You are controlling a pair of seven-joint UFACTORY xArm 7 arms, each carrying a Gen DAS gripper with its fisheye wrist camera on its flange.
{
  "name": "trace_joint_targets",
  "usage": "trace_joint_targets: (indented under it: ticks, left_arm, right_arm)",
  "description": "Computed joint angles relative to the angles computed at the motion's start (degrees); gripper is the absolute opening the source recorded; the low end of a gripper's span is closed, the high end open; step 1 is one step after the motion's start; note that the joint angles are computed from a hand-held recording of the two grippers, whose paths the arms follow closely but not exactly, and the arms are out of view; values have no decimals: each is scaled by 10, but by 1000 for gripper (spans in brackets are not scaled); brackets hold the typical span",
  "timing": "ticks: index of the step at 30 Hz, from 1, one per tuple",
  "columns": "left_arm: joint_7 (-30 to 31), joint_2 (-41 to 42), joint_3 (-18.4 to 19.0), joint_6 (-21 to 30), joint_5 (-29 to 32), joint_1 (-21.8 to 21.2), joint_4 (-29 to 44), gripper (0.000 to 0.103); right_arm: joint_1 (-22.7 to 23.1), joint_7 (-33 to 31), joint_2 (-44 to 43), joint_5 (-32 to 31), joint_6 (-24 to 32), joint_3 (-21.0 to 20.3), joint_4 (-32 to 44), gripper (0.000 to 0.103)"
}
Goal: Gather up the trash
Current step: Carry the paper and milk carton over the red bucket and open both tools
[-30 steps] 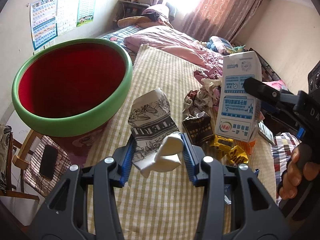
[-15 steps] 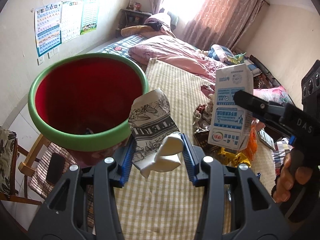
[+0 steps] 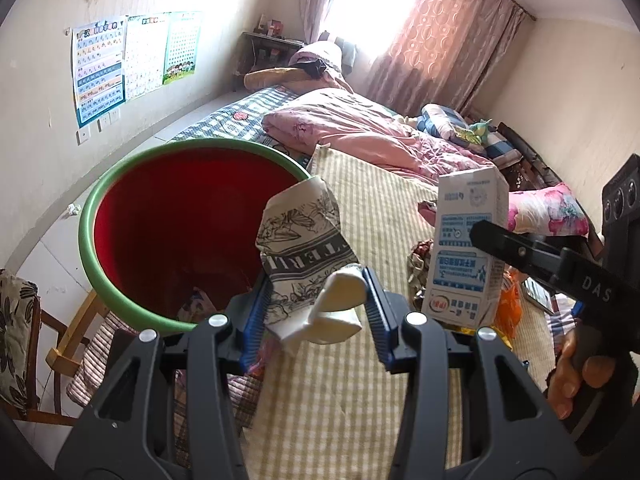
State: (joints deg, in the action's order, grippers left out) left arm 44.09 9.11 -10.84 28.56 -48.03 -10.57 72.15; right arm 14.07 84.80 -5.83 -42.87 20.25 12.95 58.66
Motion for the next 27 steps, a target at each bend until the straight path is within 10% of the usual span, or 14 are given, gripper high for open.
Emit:
trace_joint_targets:
  ticks: [27]
  left_arm:
    - [-38,91,-3,-6,78,42,97,43]
  right_arm:
    - [61,-29,123,43,-45,-62,113,41]
